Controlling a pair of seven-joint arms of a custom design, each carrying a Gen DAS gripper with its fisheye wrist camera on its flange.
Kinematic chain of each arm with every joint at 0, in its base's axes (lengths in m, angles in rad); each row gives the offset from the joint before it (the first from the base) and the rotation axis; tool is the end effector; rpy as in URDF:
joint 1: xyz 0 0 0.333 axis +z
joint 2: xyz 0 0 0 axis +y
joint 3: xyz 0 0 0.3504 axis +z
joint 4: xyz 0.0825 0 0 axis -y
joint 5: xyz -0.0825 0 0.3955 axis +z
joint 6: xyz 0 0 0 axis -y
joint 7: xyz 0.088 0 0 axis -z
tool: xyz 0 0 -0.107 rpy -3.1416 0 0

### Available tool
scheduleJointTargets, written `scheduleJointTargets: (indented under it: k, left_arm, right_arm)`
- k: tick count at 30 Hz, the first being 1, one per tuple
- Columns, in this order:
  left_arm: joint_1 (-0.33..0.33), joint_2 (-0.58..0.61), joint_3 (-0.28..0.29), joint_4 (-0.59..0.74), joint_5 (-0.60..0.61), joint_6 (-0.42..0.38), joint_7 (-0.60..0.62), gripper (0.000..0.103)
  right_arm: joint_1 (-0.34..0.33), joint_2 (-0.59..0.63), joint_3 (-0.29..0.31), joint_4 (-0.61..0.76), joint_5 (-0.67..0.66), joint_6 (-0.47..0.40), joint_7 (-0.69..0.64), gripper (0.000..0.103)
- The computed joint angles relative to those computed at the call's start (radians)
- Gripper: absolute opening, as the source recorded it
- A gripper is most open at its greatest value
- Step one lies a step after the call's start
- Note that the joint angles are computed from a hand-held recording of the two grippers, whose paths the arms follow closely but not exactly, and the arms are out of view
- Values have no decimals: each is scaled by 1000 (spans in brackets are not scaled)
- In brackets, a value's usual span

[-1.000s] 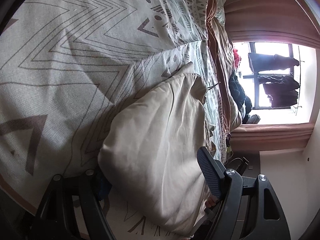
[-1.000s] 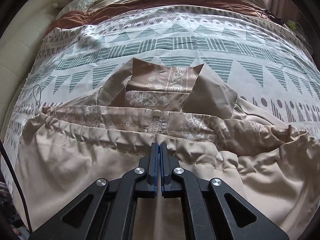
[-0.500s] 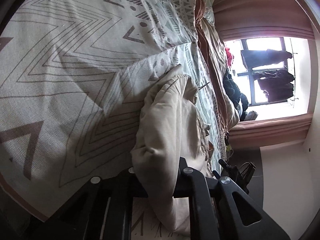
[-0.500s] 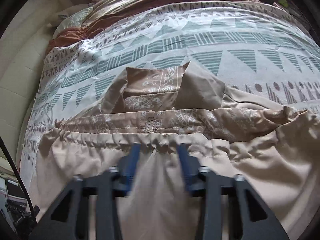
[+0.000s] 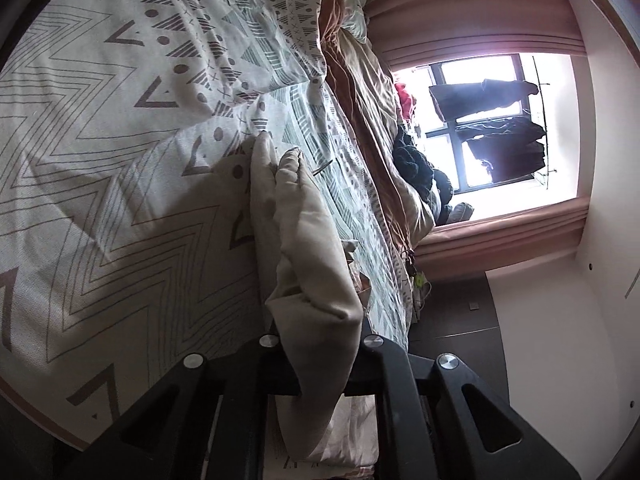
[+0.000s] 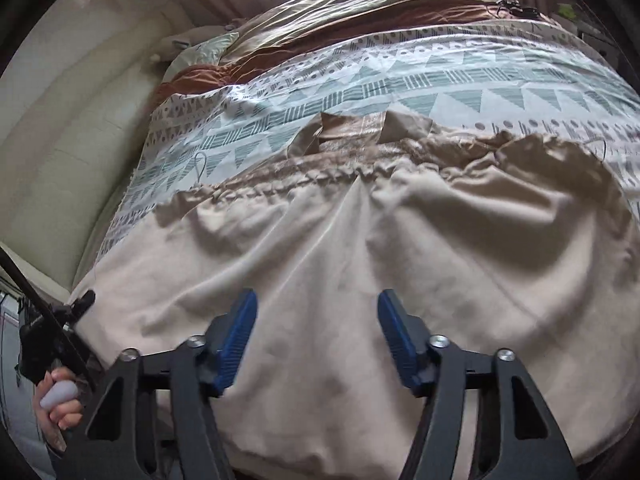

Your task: Fold large clothes

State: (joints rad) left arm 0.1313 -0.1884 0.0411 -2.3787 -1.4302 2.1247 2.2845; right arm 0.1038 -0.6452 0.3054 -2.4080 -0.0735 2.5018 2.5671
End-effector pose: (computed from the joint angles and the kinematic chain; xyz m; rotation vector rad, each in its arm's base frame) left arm 0.4887 0.0407 0.4492 1.9088 -1.3257 1.4136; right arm 0.3596 0.1910 0.6341 -1.2042 2.1127 -0.4018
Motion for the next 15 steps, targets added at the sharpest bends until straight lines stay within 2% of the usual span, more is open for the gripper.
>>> scheduleJointTargets:
  k: [2, 7, 13, 15]
  left_arm:
    - [-4, -4, -2, 6, -7, -9, 4, 12]
    - [-10, -9, -2, 21, -14, -24, 1, 12]
    - [-28, -22, -13, 35, -25, -43, 0, 12]
    - [-37, -32, -14, 38, -34, -44, 1, 12]
  right_arm:
    - [20, -19, 8, -17, 16, -13, 9, 39]
    - [55, -42, 39, -46, 35, -35, 36, 33]
    - [93, -12, 52, -117, 67, 10, 97, 32]
    - [107, -20, 35, -119, 69, 6, 87, 32]
